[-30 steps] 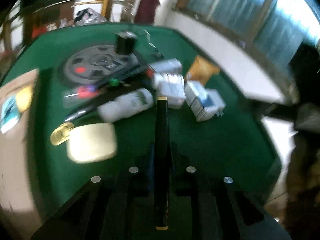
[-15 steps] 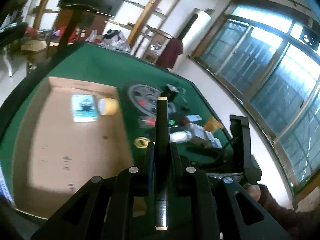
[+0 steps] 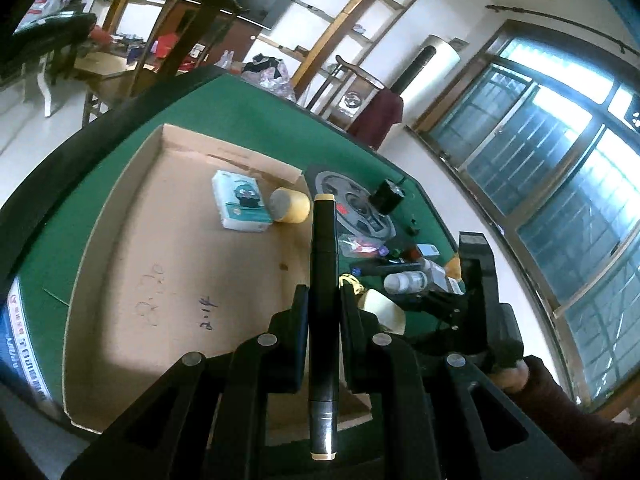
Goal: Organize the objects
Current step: 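Grasp a black marker with left tool while right tool grasps the cream plastic case, then lower the marker into the box with left tool while right tool places the cream case there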
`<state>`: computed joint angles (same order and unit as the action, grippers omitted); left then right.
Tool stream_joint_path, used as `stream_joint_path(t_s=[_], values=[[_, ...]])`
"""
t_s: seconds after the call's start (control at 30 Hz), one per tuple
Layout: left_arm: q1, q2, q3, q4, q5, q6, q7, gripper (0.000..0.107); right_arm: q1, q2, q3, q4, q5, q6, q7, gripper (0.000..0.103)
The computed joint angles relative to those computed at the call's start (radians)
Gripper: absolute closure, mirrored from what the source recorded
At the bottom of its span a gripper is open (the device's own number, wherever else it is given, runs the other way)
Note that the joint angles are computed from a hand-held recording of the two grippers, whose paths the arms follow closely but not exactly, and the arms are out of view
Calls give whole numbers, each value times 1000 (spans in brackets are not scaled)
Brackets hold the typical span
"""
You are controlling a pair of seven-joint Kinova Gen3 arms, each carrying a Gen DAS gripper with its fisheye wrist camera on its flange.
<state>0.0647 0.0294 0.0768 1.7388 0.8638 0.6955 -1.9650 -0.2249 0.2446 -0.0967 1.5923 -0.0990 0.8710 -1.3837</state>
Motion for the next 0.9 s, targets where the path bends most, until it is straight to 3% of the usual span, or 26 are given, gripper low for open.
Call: stream_joint_path(t_s=[0.03,0.07,0.1,0.2,0.27,0.4,0.57,0.7,0.9], values=[[0,-1,0,3,-5,-3,2,96,-36,-8,28,16,33,-25,-27,35],[1,-3,-1,5,-14,-6,8,96,-54,-15,39,24,50,-38,-61,55],[4,-5,0,4,-33,-11,27,96,-53,-21,42,27,50,-46,-84,58],[3,-9,-5,-1,-68,-7,75,96,26,-32,3,30,-25,-44,-82,58],[3,-14,-7,-12,-100,-2,106,96,31,-63,28,48,-65,-52,-73,58],[-2,-17,-15,-53,-156,20,151,96,117,-125,4,54,-219,-51,12,58],[-1,23,-10,-164,-294,71,259,96,140,-158,20,-27,-393,-8,111,58],[12,109,-9,-296,-426,121,358,96,147,-105,14,-132,-503,47,146,58],[0,276,4,-478,-527,218,462,96,97,69,-26,-294,-493,92,19,58]])
